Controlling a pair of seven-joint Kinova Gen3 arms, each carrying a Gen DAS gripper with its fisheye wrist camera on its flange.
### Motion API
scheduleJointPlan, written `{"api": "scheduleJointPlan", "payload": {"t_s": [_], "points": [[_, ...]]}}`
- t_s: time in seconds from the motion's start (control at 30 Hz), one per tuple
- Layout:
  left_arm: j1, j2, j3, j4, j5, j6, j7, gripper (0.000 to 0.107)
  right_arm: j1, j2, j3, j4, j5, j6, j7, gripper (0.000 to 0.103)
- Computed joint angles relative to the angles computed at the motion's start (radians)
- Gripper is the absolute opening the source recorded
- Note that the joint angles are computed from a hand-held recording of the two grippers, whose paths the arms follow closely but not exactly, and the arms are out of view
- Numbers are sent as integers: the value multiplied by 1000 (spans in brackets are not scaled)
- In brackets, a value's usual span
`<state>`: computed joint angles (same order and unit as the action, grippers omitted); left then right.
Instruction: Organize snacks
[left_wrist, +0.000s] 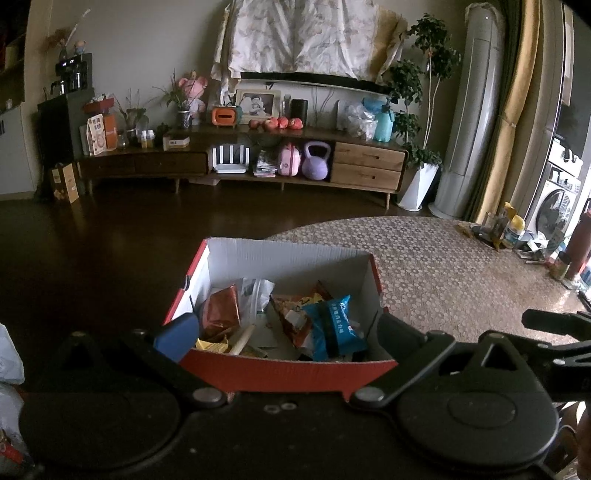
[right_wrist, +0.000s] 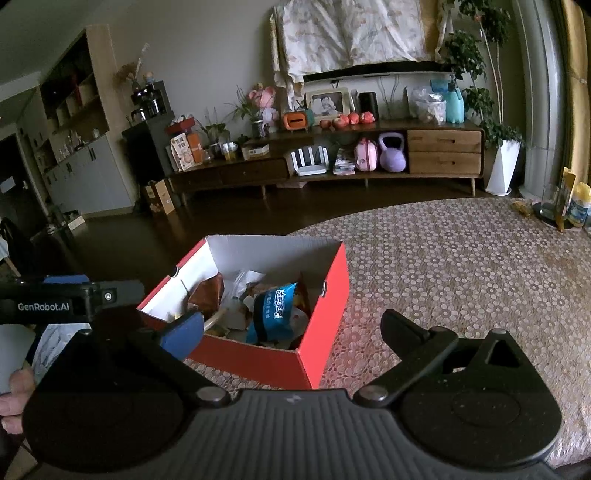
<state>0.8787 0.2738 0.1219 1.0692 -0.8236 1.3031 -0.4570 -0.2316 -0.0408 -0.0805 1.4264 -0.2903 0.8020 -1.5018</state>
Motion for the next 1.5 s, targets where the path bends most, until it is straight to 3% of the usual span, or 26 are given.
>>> {"api": "scheduleJointPlan", "payload": {"t_s": [1.5], "points": [[7,-3,3,13,-15,14,17,103,3,1,3,18,-22,18,-13,103]]}}
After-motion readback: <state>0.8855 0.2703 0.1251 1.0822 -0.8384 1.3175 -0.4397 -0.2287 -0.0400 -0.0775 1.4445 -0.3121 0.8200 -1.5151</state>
